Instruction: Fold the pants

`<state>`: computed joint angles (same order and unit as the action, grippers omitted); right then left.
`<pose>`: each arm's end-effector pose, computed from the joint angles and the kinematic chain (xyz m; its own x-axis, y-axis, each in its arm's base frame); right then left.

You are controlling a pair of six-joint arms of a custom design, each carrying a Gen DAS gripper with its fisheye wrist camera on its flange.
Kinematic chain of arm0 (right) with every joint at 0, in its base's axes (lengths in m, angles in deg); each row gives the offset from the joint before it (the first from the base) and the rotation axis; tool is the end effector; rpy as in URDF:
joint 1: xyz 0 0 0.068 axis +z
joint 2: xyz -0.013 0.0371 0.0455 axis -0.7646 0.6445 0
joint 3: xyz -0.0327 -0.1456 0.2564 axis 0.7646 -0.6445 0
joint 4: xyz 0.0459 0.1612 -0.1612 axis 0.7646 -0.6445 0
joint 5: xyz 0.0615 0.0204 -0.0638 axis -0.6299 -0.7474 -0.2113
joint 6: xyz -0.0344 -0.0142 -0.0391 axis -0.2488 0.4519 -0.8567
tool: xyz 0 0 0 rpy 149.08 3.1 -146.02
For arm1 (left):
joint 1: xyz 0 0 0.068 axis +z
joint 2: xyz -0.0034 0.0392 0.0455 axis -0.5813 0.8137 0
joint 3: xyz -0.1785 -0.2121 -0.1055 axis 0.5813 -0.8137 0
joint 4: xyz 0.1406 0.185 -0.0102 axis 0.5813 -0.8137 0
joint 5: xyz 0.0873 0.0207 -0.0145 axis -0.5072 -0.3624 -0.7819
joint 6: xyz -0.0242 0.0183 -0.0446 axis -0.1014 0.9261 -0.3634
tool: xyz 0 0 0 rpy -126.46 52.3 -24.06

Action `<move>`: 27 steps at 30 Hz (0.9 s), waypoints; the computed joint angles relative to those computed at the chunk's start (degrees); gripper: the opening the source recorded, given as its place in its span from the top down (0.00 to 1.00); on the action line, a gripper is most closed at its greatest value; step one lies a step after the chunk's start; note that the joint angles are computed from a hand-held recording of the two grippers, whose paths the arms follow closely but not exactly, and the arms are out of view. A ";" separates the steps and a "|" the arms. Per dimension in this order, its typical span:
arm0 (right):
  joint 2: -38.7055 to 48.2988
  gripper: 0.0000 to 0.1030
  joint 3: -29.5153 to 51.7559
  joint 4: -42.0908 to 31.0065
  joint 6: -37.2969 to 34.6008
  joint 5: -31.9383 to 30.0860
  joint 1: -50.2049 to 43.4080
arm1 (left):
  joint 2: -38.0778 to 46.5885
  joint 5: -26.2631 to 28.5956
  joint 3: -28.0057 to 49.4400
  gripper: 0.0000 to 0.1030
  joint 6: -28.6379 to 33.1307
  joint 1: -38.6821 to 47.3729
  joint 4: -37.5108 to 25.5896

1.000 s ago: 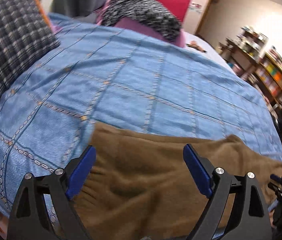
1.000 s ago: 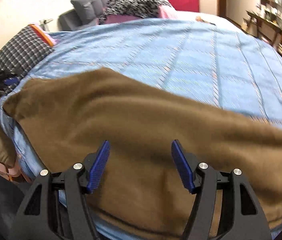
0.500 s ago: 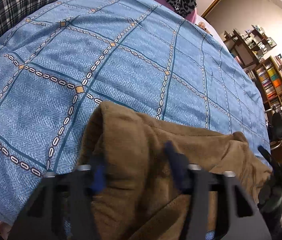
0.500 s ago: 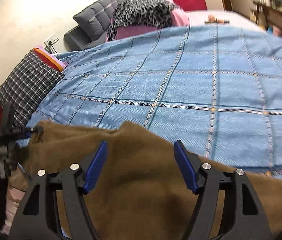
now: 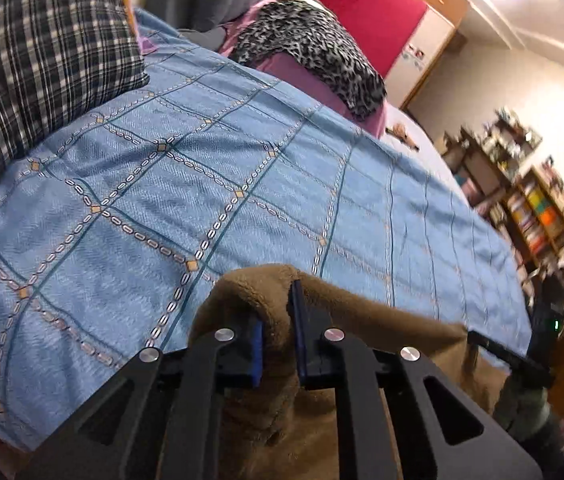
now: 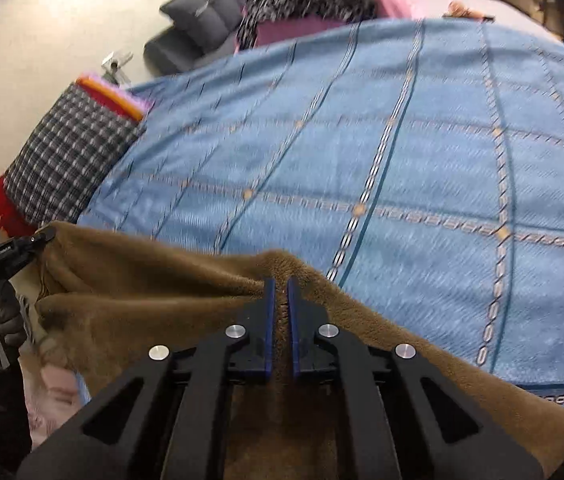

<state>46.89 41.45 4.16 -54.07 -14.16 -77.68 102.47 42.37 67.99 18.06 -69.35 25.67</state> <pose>0.2523 -0.1057 0.1121 -0.8368 -0.0438 -0.5457 -0.3251 0.8418 0.4309 0.1917 -0.1195 0.1843 -0.7303 -0.3683 -0.5753 -0.1522 0.9087 -0.3886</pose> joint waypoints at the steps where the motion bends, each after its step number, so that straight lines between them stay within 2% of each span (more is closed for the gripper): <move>1: -1.06 0.95 -2.11 5.13 2.70 1.95 1.29 | 2.92 1.28 0.28 0.89 0.13 1.49 2.09; 4: -2.24 0.99 -7.56 18.70 7.88 8.56 4.95 | 10.05 0.66 1.74 0.89 0.99 3.39 4.61; 6: -0.53 0.99 -8.14 22.59 9.56 11.63 6.25 | 15.26 1.14 2.00 0.89 2.07 5.18 7.12; 8: 1.25 0.98 -7.40 22.17 10.04 13.46 6.39 | 19.23 3.14 1.40 0.82 3.15 6.65 9.28; 10: -0.33 0.94 -8.68 21.67 8.14 11.90 4.63 | 19.86 2.59 0.71 0.66 2.00 6.86 8.58; 11: -1.77 0.81 -9.53 21.19 7.05 11.03 3.74 | 19.27 2.05 0.14 0.55 1.68 6.79 8.45; 12: -3.10 0.72 -10.46 20.96 6.37 10.20 3.05 | 17.72 0.66 -0.81 0.49 1.06 6.22 8.02; 13: -5.51 0.56 -11.68 19.66 4.94 8.06 1.51 | 15.80 -0.94 -1.52 0.47 0.48 5.34 6.94; 15: -9.90 0.46 -13.52 15.81 1.45 4.37 -0.48 | 12.40 -5.11 -1.00 0.44 -0.42 2.74 2.15; 19: -13.79 0.46 -15.14 6.54 -5.48 1.94 -1.69 | 5.90 -12.68 1.05 0.41 -3.05 -4.43 -6.88; 21: -13.37 0.46 -16.05 3.02 -9.13 2.09 -1.72 | 4.36 -13.92 2.12 0.37 -4.88 -8.29 -9.01; 24: -13.49 0.46 -19.23 1.91 -13.88 4.23 -1.67 | 4.95 -13.45 2.14 0.37 -7.64 -14.62 -8.75; 27: -11.42 0.45 -23.25 4.49 -17.87 8.36 -1.46 | 9.58 -13.83 2.59 0.37 -10.22 -19.82 -8.31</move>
